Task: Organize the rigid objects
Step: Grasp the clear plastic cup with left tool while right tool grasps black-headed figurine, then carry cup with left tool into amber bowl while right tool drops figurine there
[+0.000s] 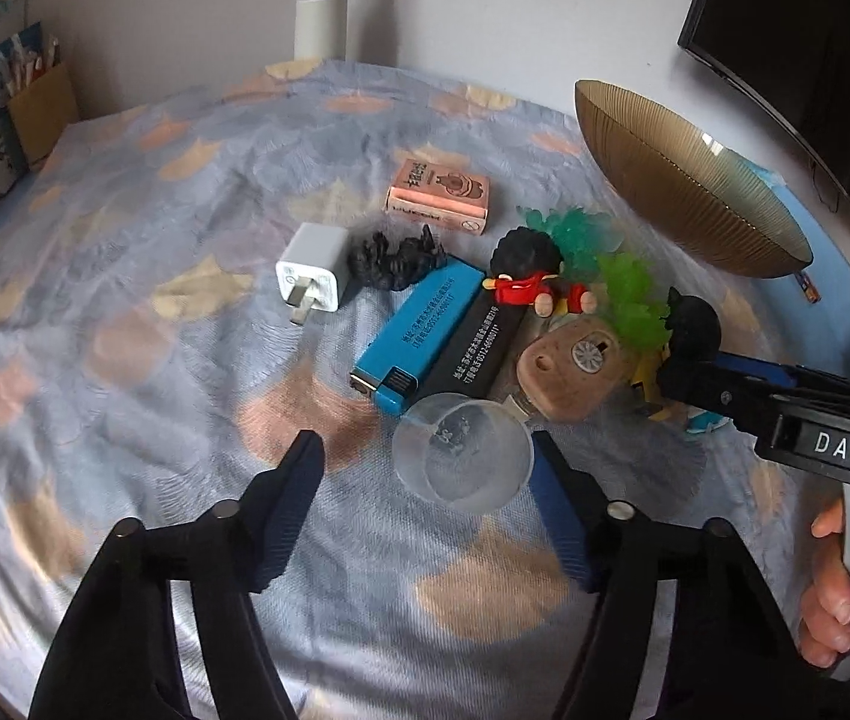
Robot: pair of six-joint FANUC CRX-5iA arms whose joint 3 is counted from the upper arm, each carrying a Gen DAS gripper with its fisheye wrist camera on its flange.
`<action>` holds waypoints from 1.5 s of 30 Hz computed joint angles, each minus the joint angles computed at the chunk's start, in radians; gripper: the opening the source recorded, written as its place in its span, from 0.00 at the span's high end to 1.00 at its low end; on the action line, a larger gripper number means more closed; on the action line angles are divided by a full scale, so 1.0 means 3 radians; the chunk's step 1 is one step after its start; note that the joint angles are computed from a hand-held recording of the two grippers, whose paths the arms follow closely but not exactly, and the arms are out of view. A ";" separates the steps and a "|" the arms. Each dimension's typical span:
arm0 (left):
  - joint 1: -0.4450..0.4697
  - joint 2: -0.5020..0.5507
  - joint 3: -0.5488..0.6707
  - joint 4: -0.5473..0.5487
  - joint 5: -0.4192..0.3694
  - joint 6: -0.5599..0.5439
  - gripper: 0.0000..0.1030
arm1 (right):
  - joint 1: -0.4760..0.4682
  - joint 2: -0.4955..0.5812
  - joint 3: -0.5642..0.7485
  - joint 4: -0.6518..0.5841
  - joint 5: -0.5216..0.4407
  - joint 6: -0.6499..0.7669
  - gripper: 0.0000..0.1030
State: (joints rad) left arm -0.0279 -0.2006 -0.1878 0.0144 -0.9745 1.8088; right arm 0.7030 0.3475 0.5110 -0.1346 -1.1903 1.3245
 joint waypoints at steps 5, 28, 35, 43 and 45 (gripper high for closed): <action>0.0014 -0.0032 -0.0075 0.0005 0.0150 0.0029 0.65 | 0.0058 -0.0013 -0.0041 0.0088 0.0070 0.0122 0.49; -0.0073 -0.0278 -0.0220 -0.0030 0.0140 0.0099 0.65 | 0.0301 -0.0394 -0.0624 0.0467 0.0175 0.0419 0.54; -0.0207 -0.0209 0.0102 -0.0131 0.0180 -0.0012 0.65 | 0.0385 -0.0590 -0.0845 0.0627 0.0433 0.0363 0.56; -0.0515 0.0391 0.1050 -0.0264 0.0451 -0.0364 0.65 | 0.0036 -0.0439 -0.0218 0.0740 0.0509 0.0357 0.98; -0.0486 0.0426 0.1070 -0.0167 0.0470 -0.0416 0.65 | -0.0112 -0.0306 0.0085 0.0452 0.0313 0.0506 0.98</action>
